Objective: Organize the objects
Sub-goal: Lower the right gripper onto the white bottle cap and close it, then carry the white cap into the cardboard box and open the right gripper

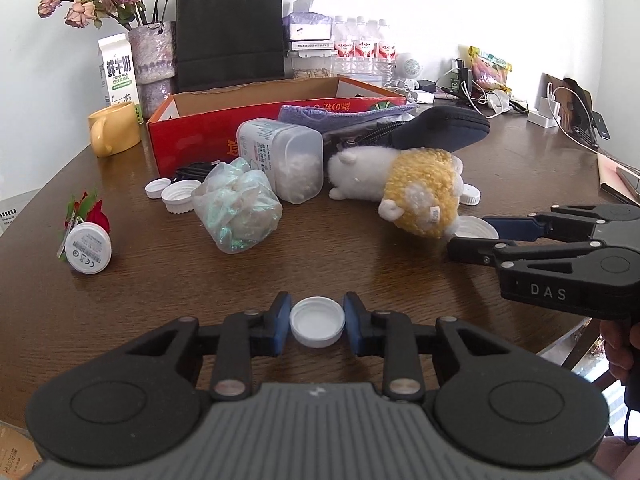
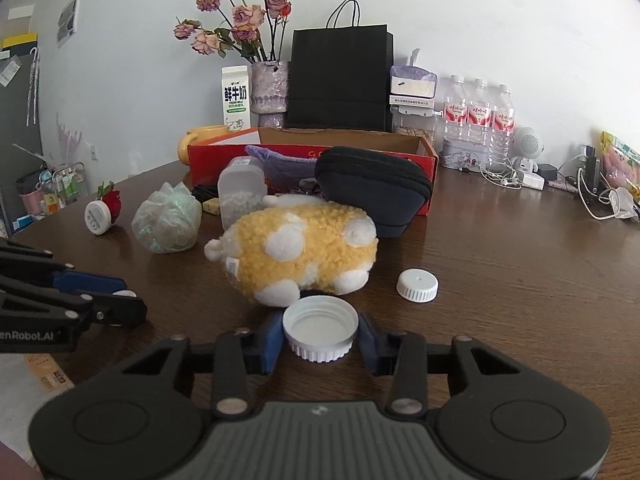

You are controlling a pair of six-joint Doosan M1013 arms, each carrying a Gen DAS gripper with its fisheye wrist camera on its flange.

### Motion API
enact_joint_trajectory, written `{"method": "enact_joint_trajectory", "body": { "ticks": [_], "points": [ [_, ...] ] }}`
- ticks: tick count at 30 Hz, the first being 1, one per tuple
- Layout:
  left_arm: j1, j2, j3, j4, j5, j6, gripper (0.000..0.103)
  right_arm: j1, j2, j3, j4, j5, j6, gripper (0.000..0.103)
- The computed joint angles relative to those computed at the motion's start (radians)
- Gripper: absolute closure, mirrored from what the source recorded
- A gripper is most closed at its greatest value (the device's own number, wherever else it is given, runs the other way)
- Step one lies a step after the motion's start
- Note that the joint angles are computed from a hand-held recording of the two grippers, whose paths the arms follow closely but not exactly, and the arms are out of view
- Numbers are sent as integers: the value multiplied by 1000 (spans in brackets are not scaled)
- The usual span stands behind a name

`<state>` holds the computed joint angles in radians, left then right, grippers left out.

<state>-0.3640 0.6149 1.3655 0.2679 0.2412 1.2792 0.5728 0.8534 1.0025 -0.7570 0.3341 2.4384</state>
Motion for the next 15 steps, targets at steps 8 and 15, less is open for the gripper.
{"method": "enact_joint_trajectory", "body": {
  "ticks": [8, 15],
  "points": [
    [3, -15, 21, 161, -53, -157, 74, 4, -39, 59, -116, -36, 134, 64],
    [9, -19, 5, 599, -124, -604, 74, 1, -57, 57, -283, -107, 270, 64]
  ]
}}
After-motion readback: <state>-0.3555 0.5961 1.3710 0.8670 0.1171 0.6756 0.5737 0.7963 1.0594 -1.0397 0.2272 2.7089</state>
